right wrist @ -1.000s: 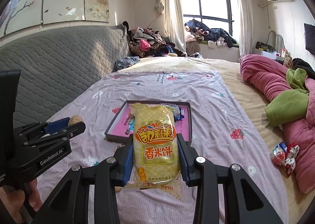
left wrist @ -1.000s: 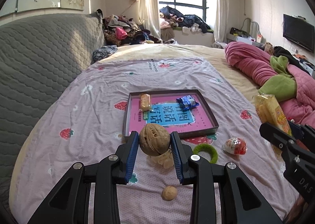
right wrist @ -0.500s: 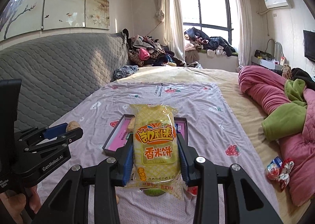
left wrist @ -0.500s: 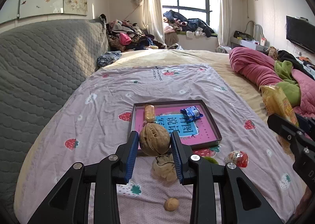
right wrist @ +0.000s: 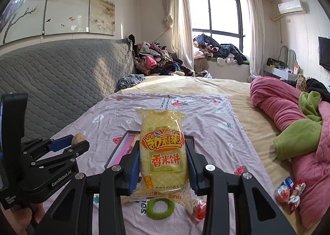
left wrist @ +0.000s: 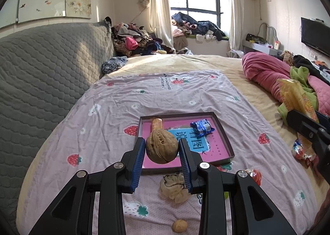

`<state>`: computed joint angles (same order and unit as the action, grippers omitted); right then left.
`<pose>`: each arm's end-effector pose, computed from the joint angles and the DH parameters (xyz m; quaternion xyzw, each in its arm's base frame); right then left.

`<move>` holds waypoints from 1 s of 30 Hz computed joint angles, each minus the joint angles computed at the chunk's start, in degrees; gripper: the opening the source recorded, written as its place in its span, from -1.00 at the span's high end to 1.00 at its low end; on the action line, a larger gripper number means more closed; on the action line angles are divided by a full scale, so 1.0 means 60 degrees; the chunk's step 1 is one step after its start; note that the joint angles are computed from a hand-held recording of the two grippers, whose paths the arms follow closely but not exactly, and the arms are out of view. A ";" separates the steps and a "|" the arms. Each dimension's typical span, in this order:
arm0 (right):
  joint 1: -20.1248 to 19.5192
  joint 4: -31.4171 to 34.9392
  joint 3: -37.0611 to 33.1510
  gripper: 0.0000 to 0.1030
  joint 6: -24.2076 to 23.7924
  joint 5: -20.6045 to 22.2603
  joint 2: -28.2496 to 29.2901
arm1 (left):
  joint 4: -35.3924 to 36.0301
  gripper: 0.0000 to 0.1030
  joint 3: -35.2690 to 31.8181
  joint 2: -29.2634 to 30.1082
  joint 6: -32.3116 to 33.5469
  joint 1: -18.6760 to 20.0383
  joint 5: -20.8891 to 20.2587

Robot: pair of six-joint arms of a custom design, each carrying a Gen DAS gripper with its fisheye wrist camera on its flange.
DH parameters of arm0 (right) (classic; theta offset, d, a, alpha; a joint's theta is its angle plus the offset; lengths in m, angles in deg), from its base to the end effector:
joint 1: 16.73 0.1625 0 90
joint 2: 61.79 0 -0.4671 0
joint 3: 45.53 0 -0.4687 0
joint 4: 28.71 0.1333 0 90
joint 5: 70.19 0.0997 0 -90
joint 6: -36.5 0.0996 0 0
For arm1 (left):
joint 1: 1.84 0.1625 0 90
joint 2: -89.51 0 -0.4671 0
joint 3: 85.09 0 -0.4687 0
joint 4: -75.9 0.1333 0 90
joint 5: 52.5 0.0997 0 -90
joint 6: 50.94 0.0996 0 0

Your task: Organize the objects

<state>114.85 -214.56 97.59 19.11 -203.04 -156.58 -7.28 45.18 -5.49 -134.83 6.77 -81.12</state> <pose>0.3104 -0.2511 0.3021 0.2912 -0.8141 0.4368 0.2483 -0.3466 -0.2757 0.2549 0.1657 0.8064 -0.4329 0.3673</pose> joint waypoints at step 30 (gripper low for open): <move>-0.0636 -0.0969 -0.0488 0.23 -0.0783 0.0431 0.0797 | -0.2434 0.33 -0.0161 0.0729 0.1817 0.1164 0.0880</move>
<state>111.03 -220.37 94.67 14.41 -200.45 -151.79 -21.88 44.21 -1.11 -123.93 13.75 -75.84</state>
